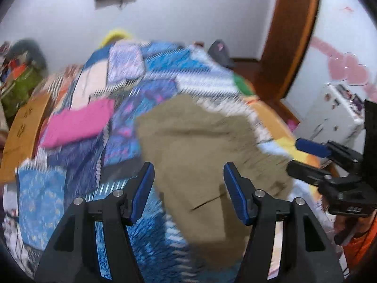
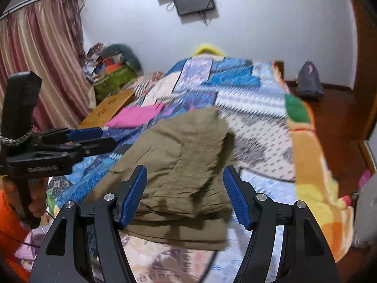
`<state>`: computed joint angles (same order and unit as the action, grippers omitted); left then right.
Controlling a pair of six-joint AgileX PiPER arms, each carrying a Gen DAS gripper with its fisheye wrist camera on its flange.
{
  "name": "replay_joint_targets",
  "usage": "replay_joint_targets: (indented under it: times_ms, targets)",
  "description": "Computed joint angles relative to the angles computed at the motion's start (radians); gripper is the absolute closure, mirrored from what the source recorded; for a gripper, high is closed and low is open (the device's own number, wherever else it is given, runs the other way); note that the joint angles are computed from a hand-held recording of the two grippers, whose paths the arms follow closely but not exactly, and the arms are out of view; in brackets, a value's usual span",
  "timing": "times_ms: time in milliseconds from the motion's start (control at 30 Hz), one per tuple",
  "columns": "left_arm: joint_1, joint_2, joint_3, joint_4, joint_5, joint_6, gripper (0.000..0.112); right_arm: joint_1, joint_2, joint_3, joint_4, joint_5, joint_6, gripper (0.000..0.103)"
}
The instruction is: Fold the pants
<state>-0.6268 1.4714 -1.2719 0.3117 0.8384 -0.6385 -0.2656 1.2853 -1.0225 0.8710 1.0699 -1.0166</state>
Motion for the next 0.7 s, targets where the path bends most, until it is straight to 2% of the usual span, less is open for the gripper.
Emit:
replay_joint_targets:
  times_ms: [167, 233, 300, 467, 533, 633, 700]
  targets:
    - [0.091, -0.004, 0.165, -0.194, -0.089, 0.122, 0.048, 0.062, 0.038, 0.067, -0.048, -0.048, 0.021, 0.04]
    - [0.103, -0.028, 0.207, -0.217, -0.124, 0.129, 0.043, 0.052, 0.032, 0.086, -0.049, -0.048, 0.008, 0.04]
    - [0.13, -0.04, 0.207, -0.246, -0.121, 0.163, 0.043, 0.048, 0.018, 0.097, -0.062, -0.053, 0.003, 0.04]
    - [0.152, -0.003, 0.123, -0.167, -0.081, 0.169, 0.043, 0.068, 0.038, 0.077, -0.098, -0.062, -0.014, 0.039]
    - [0.166, 0.046, 0.068, -0.185, -0.064, 0.25, 0.043, 0.071, 0.063, 0.052, -0.112, -0.045, -0.013, 0.034]
    - [0.184, 0.137, -0.029, -0.152, -0.052, 0.301, 0.041, 0.067, 0.108, 0.008, -0.129, -0.012, -0.017, 0.033]
    - [0.226, 0.225, -0.129, -0.188, -0.031, 0.364, 0.037, 0.07, 0.12, -0.004, -0.142, -0.013, -0.018, 0.033]
